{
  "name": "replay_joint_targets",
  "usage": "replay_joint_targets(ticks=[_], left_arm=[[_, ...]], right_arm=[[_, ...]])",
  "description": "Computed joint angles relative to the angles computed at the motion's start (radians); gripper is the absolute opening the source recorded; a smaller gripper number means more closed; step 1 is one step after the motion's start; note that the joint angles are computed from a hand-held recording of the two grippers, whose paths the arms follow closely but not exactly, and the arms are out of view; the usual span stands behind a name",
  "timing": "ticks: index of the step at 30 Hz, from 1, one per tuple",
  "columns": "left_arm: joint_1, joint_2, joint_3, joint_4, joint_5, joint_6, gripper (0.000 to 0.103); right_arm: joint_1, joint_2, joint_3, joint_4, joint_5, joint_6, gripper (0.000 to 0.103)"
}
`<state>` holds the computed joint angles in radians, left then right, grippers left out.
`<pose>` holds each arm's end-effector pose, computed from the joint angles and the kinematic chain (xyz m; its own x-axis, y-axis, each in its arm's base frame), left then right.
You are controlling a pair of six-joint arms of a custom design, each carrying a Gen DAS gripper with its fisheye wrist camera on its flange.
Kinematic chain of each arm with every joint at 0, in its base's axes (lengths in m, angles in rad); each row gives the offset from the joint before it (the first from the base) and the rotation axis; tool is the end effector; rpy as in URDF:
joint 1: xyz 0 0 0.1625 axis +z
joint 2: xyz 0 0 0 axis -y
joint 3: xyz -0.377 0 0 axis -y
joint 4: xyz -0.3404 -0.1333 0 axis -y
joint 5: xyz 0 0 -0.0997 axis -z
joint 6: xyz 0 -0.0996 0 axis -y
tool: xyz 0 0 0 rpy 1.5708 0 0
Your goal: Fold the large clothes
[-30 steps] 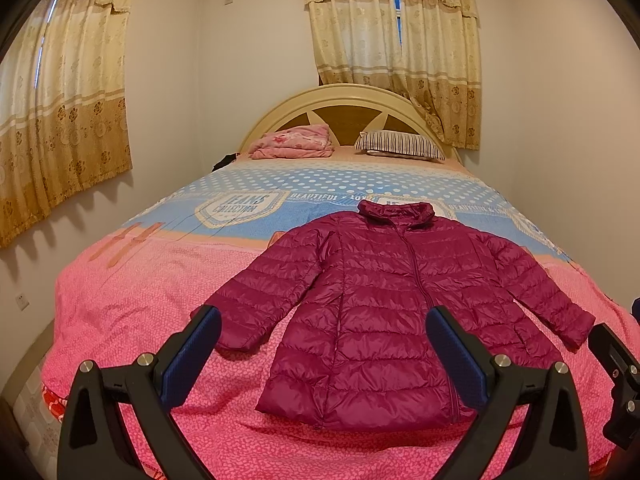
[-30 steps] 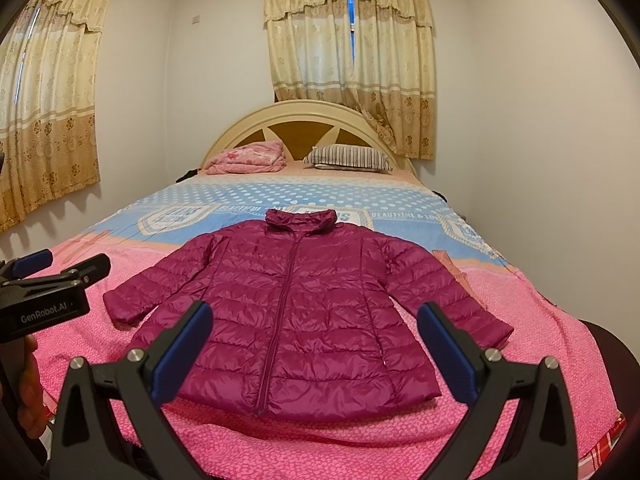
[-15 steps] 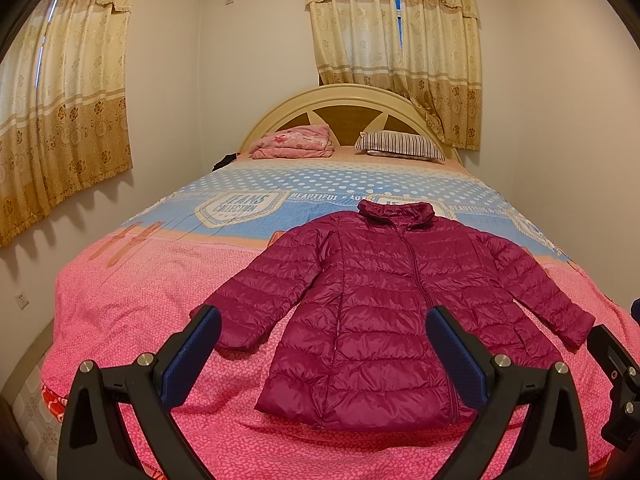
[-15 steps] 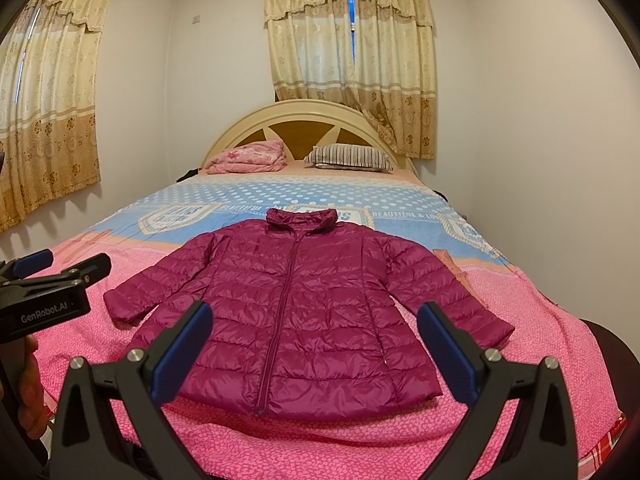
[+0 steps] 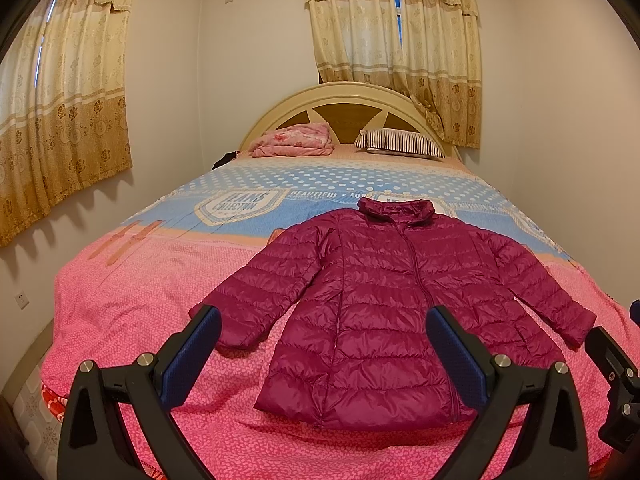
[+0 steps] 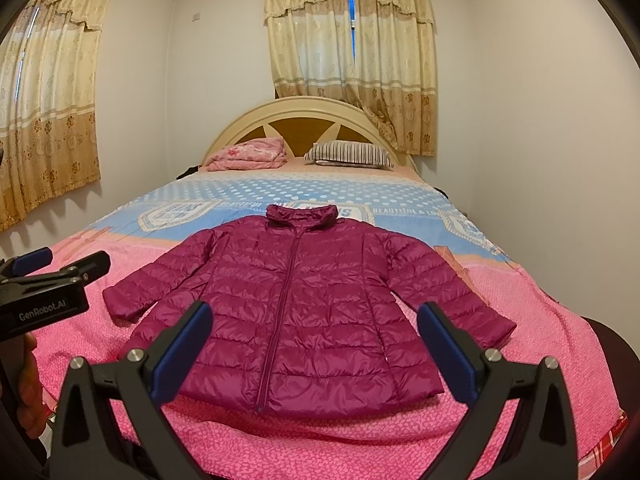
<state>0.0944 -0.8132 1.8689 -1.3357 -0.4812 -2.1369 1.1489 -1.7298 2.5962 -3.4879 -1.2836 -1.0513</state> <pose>-0.3873 -0.2592 0.0316 -0.6637 -0.3122 -0.6797 0.5314 0.4427 -0.7222 0.0273 -0.3336 0.3144 -0.6610 -0.3099 0.6834 -0.7459 0.3713 -0.5530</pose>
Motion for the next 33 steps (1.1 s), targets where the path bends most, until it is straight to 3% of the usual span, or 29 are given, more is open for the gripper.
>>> replay_joint_targets(ticks=[5, 11, 15, 18, 21, 26, 33], left_arm=[[0.01, 0.003, 0.015, -0.05, -0.007, 0.033, 0.102], [0.066, 0.015, 0.044, -0.157, 0.013, 0.132, 0.102], [0.136, 0.051, 0.01, -0.107, 0.057, 0.156, 0.102], [0.203, 0.053, 0.02, -0.201, 0.085, 0.248, 0.102], [0.268, 0.064, 0.001, -0.219, 0.119, 0.301, 0.102], [0.359, 0.074, -0.051, -0.206, 0.174, 0.359, 0.102], [0.469, 0.101, -0.119, -0.26, 0.228, 0.49, 0.102]], right_arm=[[-0.005, 0.018, -0.02, 0.006, -0.004, 0.002, 0.103], [-0.019, 0.131, -0.121, 0.001, -0.054, 0.041, 0.103], [-0.042, 0.223, -0.222, -0.005, -0.1, 0.099, 0.103], [-0.057, 0.297, -0.331, 0.027, -0.157, 0.158, 0.103], [-0.066, 0.361, -0.433, 0.039, -0.215, 0.199, 0.103], [-0.08, 0.422, -0.608, 0.145, -0.315, 0.307, 0.103], [-0.087, 0.477, -0.784, 0.326, -0.439, 0.414, 0.085]])
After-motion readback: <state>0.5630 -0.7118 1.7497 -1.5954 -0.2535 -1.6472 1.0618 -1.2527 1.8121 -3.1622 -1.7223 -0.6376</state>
